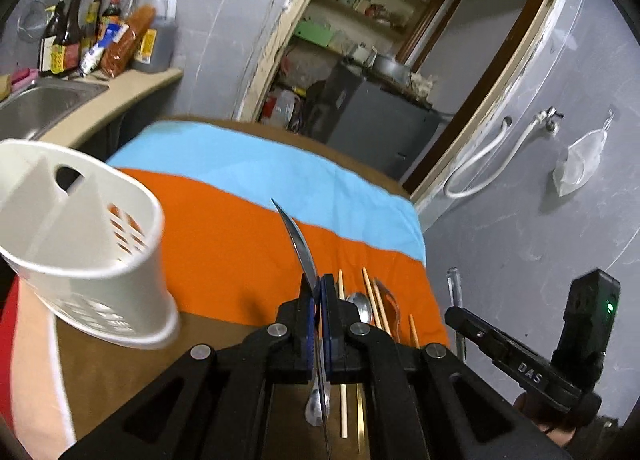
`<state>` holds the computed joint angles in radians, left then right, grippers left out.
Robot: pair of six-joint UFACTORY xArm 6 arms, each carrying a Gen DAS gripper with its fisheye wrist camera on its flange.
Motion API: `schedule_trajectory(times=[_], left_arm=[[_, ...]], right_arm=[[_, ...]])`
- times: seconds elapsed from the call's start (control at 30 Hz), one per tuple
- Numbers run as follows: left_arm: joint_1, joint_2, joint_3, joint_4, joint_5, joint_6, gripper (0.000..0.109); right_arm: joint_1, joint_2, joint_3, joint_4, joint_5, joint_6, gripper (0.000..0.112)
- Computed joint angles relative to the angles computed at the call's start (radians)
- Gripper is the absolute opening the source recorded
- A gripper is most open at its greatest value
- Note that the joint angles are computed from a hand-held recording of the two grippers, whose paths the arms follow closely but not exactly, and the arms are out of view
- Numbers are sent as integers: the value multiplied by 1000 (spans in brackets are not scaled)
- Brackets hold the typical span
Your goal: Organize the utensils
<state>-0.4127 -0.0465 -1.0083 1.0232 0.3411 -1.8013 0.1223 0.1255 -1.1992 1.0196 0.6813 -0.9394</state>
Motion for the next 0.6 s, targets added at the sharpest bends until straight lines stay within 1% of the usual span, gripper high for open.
schedule_trajectory(times=[0.13,0.17,0.27,0.33,0.43,0.47,0.53,0.57,0.6], left_arm=[[29,-83,54,16,-39,31,3],[44,-114,74,5,-56,62,3],[91,-223,151,9,-85,115,3],[131,-291,194,-5,-98,161,3],[210,-384,247,-26,-118,243,3],[251,-413,262,-34,-128,275,3],[317,-448,284,-22,-151,296,3],[341,-458,291,-18,-160,299,3],[386,-467,304,-33,-189,318,3]], right_arm=[[51,-87,58,239,-41,-156,15],[66,-108,72,294,-51,-185,15],[119,-146,79,406,-75,-222,15],[171,-152,56,517,-100,-282,15],[241,-138,-1,663,-125,-352,14],[269,-127,-27,711,-137,-381,14],[326,-101,-78,801,-166,-456,14],[357,-86,-107,827,-191,-491,14],[389,-74,-130,838,-222,-522,14]])
